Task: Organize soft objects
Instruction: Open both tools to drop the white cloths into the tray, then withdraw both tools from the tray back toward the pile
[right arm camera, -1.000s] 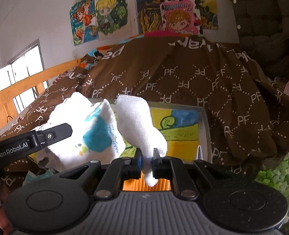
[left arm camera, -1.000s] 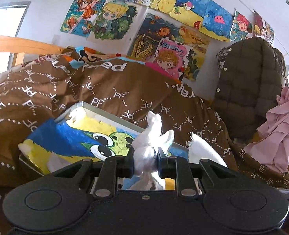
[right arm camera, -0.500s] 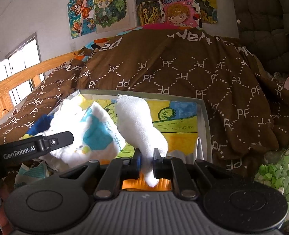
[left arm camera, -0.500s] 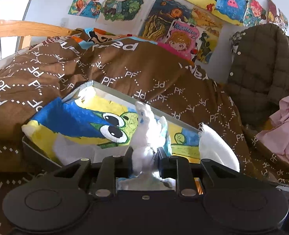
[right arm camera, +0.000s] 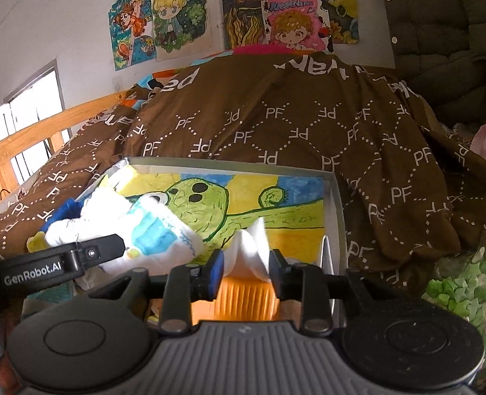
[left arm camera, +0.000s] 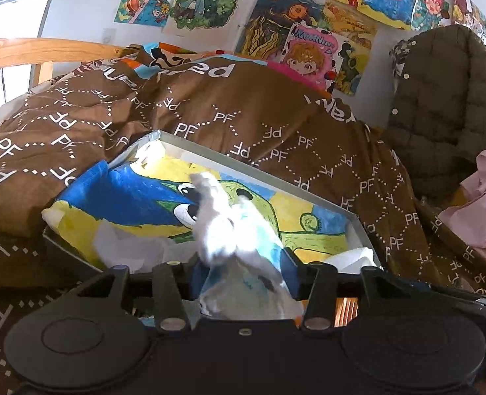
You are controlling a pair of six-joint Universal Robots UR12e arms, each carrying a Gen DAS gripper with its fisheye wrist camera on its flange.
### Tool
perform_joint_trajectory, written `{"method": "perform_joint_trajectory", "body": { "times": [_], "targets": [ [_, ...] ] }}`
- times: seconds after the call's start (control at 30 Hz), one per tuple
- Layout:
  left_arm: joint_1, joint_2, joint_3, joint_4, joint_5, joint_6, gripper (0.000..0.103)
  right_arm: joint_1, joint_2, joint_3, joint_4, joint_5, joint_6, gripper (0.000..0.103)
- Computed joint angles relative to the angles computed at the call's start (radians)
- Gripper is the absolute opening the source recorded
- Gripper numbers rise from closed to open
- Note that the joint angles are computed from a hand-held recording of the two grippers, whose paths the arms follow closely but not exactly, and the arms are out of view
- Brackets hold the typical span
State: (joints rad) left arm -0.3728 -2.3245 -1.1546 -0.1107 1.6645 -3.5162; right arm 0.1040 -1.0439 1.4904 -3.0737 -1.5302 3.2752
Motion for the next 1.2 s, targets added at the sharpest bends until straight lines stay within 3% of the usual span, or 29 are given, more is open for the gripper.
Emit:
{"method": "perform_joint_trajectory", "body": {
  "times": [0.27,0.57,0.9,1.2],
  "targets": [
    [-0.009,0.014,-0.013,0.024,0.038,0.006,0.074,-0.003,-0.015,0.016,-0.050,-0.016,0.007,0.061],
    [-0.031,0.050,-0.051,0.112,0.118,0.049,0.095,-0.012,-0.058,0.062,-0.145,-0.029,0.032,0.084],
    [-0.051,0.103,-0.112,0.217,0.184,0.060,0.102,-0.019,-0.120,0.123,-0.257,-0.021,0.041,0.102],
    [-0.073,0.153,-0.175,0.321,0.256,0.096,0.102,-0.003,-0.167,0.173,-0.366,-0.036,-0.024,0.103]
  ]
}}
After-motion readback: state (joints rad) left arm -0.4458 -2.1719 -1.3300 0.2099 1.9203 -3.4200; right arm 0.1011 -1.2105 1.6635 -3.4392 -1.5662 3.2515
